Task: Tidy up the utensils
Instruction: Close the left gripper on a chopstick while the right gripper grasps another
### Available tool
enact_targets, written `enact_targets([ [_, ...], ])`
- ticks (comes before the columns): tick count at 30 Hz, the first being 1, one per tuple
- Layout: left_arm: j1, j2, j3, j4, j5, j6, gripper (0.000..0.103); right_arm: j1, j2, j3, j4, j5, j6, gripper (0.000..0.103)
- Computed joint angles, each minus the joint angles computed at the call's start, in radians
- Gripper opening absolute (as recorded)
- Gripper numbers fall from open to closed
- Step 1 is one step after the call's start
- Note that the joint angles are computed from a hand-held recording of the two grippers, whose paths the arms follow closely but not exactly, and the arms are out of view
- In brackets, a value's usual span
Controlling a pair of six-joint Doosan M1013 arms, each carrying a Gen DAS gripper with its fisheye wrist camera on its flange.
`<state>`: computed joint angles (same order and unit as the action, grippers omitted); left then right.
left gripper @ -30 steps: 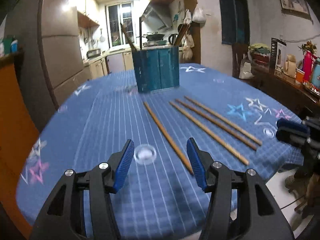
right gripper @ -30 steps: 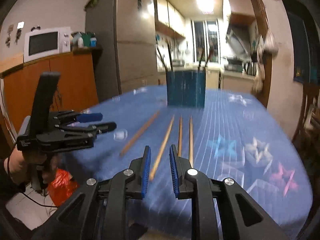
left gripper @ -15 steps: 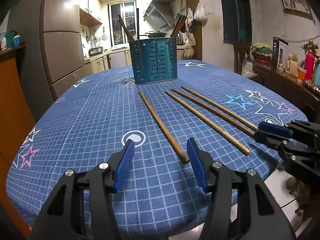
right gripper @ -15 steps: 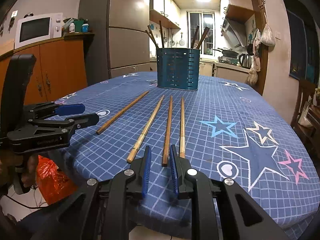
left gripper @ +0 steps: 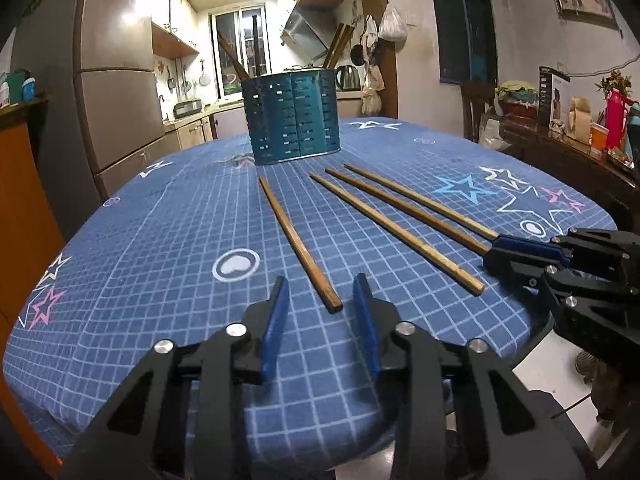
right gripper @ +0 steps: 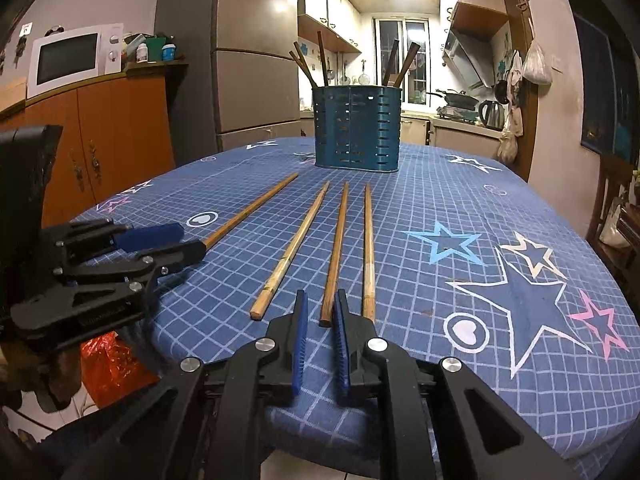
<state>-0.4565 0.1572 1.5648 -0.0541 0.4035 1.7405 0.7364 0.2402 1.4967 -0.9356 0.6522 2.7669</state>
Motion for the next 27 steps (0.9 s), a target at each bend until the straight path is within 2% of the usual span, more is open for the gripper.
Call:
enact_targets([
  [2, -0.005, 0.001, 0.003, 0.002, -0.001, 0.000, 0.023, 0.001, 0.000, 0.000, -0.003, 0.001, 0.001, 0.015],
  [4, -0.013, 0.000, 0.006, 0.041, -0.010, -0.033, 0.021, 0.000, -0.001, 0.003, -0.006, -0.002, 0.006, 0.015],
  [22, -0.028, -0.008, 0.035, 0.154, -0.067, -0.190, 0.017, 0.002, -0.003, 0.012, -0.030, -0.007, 0.021, 0.015],
  [25, -0.027, -0.010, 0.039, 0.145, -0.067, -0.190, 0.008, 0.009, -0.003, 0.019, -0.071, -0.006, 0.061, 0.008],
  [27, -0.025, -0.011, 0.038, 0.131, -0.066, -0.177, 0.008, 0.011, -0.004, 0.025, -0.095, -0.007, 0.092, 0.008],
])
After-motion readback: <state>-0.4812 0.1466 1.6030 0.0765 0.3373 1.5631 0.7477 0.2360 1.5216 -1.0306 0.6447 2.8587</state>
